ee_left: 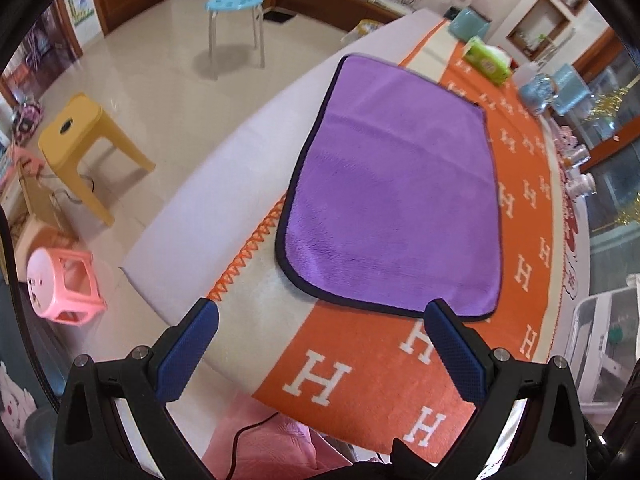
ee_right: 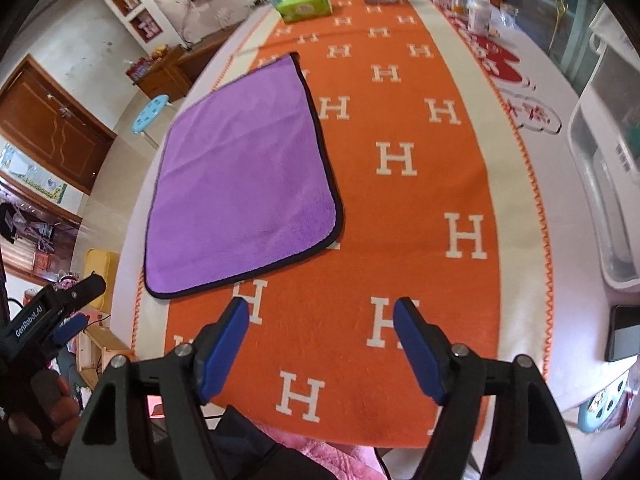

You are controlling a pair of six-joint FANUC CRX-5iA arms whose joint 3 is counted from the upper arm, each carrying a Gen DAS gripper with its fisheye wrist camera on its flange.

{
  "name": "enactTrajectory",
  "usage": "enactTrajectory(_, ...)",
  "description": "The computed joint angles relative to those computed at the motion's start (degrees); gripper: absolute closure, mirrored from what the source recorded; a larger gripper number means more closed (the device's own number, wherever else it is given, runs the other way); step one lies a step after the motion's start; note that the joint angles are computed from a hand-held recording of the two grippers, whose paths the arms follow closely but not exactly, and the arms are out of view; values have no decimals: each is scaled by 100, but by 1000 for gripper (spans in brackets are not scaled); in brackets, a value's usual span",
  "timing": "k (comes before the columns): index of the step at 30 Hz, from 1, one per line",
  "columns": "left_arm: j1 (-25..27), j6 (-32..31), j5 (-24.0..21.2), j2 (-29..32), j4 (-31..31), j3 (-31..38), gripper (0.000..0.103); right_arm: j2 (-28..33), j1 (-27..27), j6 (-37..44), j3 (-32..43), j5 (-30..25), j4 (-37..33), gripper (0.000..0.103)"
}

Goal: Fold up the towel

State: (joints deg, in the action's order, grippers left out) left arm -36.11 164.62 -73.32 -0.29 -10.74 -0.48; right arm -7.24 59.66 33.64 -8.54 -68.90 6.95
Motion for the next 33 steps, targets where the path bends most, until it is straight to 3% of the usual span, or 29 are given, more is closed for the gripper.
enactTrajectory(9,991,-857,689,191,1200,-866,6,800,-414,78,489,-59,-623,48)
enactTrajectory(16,1393,-1222,1104,204,1837,-1386,14,1132,-658,-128,658,45,-845,58)
enactTrajectory(20,1470,-1427,1185,280,2061,-1499,23,1173,-766,-292,633,139,-962,64)
enactTrajectory(28,1546,-1557,1109,223,2075,-1553,28,1326,-913,-442,680,308,-1110,75)
enactTrajectory(33,1538,-1563,1031,309,2019,-1412,37,1397,-961,-526,689,416,-1121,77)
